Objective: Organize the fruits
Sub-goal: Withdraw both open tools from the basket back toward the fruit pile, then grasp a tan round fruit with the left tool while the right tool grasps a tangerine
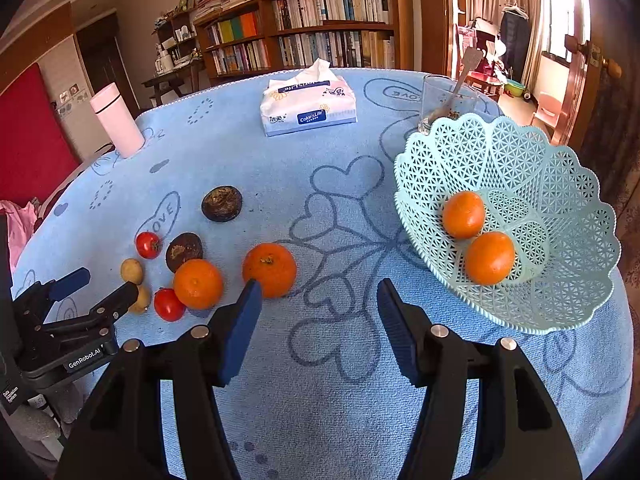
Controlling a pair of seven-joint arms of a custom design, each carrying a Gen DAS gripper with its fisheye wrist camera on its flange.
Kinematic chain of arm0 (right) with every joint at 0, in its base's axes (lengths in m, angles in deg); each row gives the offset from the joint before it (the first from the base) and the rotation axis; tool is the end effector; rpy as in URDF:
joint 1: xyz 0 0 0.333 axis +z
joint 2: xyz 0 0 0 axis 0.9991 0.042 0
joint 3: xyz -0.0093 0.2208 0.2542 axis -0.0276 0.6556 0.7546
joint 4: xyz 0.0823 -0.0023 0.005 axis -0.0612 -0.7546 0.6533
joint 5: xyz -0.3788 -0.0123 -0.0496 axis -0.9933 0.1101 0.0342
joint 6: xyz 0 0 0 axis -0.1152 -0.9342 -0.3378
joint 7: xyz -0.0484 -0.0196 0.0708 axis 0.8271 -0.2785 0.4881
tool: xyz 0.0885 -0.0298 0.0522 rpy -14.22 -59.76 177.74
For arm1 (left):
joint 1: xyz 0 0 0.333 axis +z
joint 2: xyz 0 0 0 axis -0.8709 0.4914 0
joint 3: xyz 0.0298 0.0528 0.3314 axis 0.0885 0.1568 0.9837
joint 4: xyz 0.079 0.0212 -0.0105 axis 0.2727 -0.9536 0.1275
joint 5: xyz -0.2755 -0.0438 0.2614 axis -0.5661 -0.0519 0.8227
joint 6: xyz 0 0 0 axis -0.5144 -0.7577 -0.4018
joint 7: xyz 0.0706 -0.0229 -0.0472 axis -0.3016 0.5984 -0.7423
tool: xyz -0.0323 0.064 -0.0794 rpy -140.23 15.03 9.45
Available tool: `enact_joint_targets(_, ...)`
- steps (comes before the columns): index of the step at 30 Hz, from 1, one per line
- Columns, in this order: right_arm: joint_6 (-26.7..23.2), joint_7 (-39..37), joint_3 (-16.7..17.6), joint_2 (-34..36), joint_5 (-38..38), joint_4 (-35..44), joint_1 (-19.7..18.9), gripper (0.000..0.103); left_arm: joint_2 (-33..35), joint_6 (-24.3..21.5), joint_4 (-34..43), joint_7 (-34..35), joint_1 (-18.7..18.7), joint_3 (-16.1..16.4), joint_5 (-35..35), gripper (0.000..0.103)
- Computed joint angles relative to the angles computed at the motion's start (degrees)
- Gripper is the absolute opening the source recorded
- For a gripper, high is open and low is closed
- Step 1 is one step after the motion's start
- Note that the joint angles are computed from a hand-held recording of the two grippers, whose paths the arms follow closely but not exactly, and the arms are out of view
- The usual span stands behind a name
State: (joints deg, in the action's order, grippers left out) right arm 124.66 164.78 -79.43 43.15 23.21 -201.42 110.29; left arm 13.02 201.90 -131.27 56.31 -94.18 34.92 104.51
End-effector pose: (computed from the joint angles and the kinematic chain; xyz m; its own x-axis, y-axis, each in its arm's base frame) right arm 0.5082 0.2973 0.5074 0.0144 -0.9919 -0.1265 -0.7380 0.0748 -0.6706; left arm 0.5282 -0.4757 0.4852 -0.1141 -0.9931 -0.0261 -0.7306 0.1017 -0.6752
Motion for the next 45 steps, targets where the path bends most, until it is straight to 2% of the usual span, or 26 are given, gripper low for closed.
enact_joint_targets(3, 0.01, -1.02, 0.07, 0.6, 1.13, 0.48, 0.19, 0.061, -0.38, 1.86, -0.74, 0.23, 0.56, -0.33, -0.72, 0.075)
enact_joint_targets(10, 0.57, -3.11, -0.36, 1.82, 3.86, 1.29, 0.69, 0.061, -0.84, 4.76, -2.64, 2.87, 1.14, -1.5, -4.02, 0.07)
enact_joint_targets(12, 1.09, -4.55, -0.51, 2.41, 6.03, 1.52, 0.78, 0.061, -0.75, 5.6, -2.97, 3.3, 0.95, -1.52, -4.27, 0.066)
enact_joint_targets(14, 1.49, -5.87, -0.73, 2.94, 7.81, 1.76, 1.01, 0.061, -0.59, 6.71, -3.21, 3.68, 1.1, -1.68, -5.23, 0.06)
enact_joint_targets(17, 1.37, -6.39, -1.37, 3.77, 8.22, 2.51, 1.68, 0.061, -0.02, 6.98, -2.77, 4.7, 0.88, -1.72, -6.43, 0.045)
enact_joint_targets(19, 1.02, -6.3, -1.84, 4.35, 7.79, 3.18, 2.17, 0.061, 0.13, 6.6, -2.5, 4.36, 0.26, -1.19, -5.93, 0.041)
enact_joint_targets(23, 0.26, -7.35, -2.47, 5.84, 7.99, 4.77, 2.91, 0.061, -0.52, 8.89, -3.74, 5.0, 0.94, -1.45, -7.0, 0.029)
enact_joint_targets(31, -1.02, -8.84, -4.05, 8.51, 6.49, 7.67, 5.06, 0.059, -1.32, 8.3, -4.33, 4.25, 0.3, -1.03, -6.33, 0.029)
enact_joint_targets(35, -0.53, -11.8, -3.82, 9.28, 9.3, 8.04, 4.97, 0.042, -1.76, 7.76, -4.26, 3.2, 0.11, -0.89, -5.41, 0.029)
enact_joint_targets(37, 0.1, -13.02, -3.91, 9.34, 10.56, 7.8, 5.06, 0.04, -1.85, 7.53, -4.11, 2.74, 0.07, -0.91, -5.01, 0.029)
enact_joint_targets(45, 0.1, -9.74, -5.56, 8.31, 6.76, 6.82, 6.76, 0.039, -1.92, 6.36, -3.39, 2.11, -0.26, -1.2, -4.02, 0.029)
